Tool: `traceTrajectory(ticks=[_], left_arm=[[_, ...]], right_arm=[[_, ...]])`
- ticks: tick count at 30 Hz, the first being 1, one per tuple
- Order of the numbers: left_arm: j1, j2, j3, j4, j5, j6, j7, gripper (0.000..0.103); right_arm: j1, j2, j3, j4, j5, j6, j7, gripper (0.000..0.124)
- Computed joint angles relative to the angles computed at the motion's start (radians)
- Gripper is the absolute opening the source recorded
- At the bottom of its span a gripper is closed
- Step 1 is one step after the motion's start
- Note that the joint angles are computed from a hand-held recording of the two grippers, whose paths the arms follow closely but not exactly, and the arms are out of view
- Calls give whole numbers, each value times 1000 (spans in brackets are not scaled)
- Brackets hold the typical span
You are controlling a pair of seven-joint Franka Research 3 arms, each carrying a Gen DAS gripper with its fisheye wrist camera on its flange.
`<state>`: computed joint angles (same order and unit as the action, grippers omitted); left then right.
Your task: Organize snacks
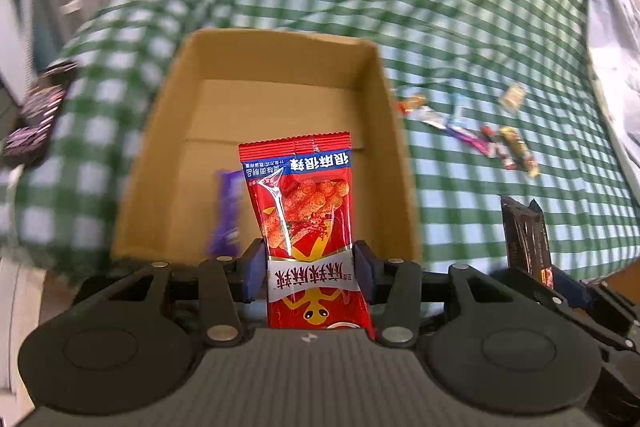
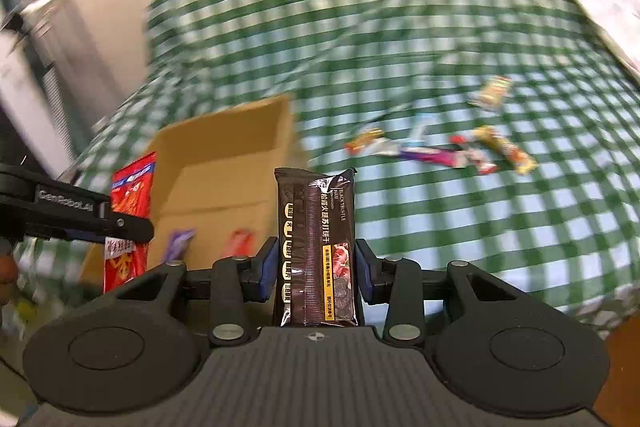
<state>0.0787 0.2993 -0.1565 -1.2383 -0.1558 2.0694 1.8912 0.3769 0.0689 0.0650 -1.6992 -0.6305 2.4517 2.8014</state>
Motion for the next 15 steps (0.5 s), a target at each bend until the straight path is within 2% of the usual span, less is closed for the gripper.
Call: traceTrajectory(ticks=[4, 7, 15], left_arm=[[48, -122, 26, -185, -43, 105, 58, 51], [67, -182, 49, -265, -83, 143, 105, 51], [87, -219, 83, -312, -193, 152, 182, 51]], right_arm=[[44, 64, 21, 102, 35, -38, -100, 41], [86, 105, 16, 174, 34, -76, -152, 41], [171, 152, -13, 288, -4, -178, -187, 41]])
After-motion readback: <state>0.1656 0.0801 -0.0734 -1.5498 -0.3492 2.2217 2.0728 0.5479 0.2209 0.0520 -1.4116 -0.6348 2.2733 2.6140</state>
